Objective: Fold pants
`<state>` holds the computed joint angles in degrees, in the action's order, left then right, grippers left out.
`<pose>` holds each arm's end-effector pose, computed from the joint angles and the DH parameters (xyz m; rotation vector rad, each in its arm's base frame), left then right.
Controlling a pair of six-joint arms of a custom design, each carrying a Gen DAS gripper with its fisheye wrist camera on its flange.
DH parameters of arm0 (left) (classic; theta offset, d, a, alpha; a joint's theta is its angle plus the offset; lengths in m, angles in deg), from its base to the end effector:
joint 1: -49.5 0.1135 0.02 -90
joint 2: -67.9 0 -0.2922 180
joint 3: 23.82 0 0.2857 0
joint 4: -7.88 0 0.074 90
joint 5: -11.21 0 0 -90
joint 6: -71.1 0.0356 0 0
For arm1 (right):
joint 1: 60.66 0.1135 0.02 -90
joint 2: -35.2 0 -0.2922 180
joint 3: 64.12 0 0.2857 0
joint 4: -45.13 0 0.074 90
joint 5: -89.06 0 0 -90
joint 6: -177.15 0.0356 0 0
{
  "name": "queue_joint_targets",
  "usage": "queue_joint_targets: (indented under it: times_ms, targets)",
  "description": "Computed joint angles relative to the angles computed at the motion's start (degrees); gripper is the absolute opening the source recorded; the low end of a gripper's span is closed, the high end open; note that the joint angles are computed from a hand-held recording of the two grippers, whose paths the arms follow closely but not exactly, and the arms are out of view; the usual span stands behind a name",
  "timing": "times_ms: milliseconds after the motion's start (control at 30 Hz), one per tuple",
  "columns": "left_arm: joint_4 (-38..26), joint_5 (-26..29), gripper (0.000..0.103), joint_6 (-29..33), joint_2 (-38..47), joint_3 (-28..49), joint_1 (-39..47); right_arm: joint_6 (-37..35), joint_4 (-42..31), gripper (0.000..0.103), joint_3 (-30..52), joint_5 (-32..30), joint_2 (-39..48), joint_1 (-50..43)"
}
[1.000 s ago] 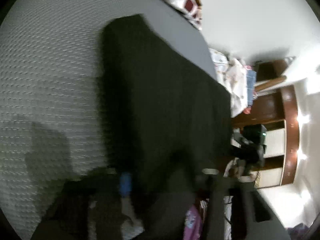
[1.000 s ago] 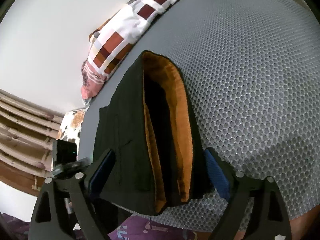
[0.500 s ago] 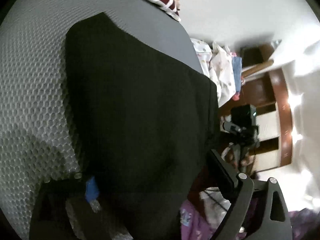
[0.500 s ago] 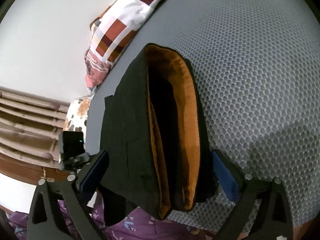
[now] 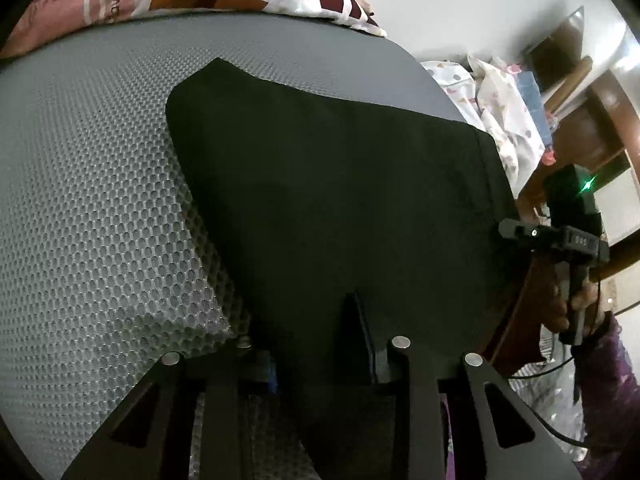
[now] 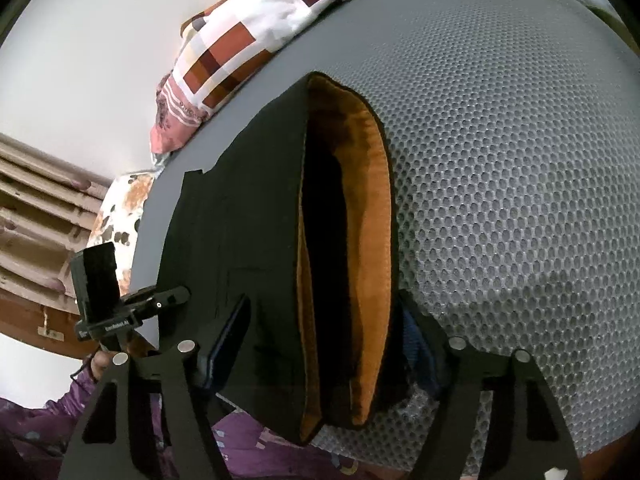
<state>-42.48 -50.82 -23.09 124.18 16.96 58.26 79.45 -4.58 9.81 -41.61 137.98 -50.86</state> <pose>0.1767 0.0103 0.1840 -0.1577 2.6344 -0.6333 0.3458 0.0833 0.1616 -0.5247 2.7309 1.0348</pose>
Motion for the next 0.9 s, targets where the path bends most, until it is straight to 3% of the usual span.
queue_joint_targets:
  times_ms: [167, 300, 400, 433, 467, 800, 900]
  targets:
    - [2.1, -4.7, 0.031, -4.0, 0.5, 0.8, -5.9, 0.6, -1.8, 0.072, 0.8, -5.9, 2.4, -3.9]
    - [4.0, -7.7, 0.031, -6.5, 2.0, 1.7, -9.5, 0.1, -2.4, 0.072, 0.8, -6.2, 2.2, -4.2]
    - [4.4, -8.8, 0.031, -7.1, 2.2, 1.8, -10.5, -0.1, -2.1, 0.059, 0.3, -2.9, 0.8, -3.0]
    - [4.5, -9.4, 0.031, -7.2, 2.1, 1.8, -11.0, 0.7, -2.1, 0.047, 0.7, -2.5, 1.2, -2.3]
    - [4.8, -10.1, 0.031, -7.6, 2.2, 1.9, -11.7, 1.0, -2.1, 0.043, 0.7, -3.0, 1.5, -2.4]
    - [3.4, -15.0, 0.031, -7.7, 0.5, 1.9, -13.3, 6.4, 1.2, 0.032, -3.7, -11.6, 0.8, -2.9]
    - [3.2, -13.8, 0.031, -6.8, 0.2, 1.6, -11.9, 5.1, 2.0, 0.032, -4.9, -7.6, -1.2, -1.1]
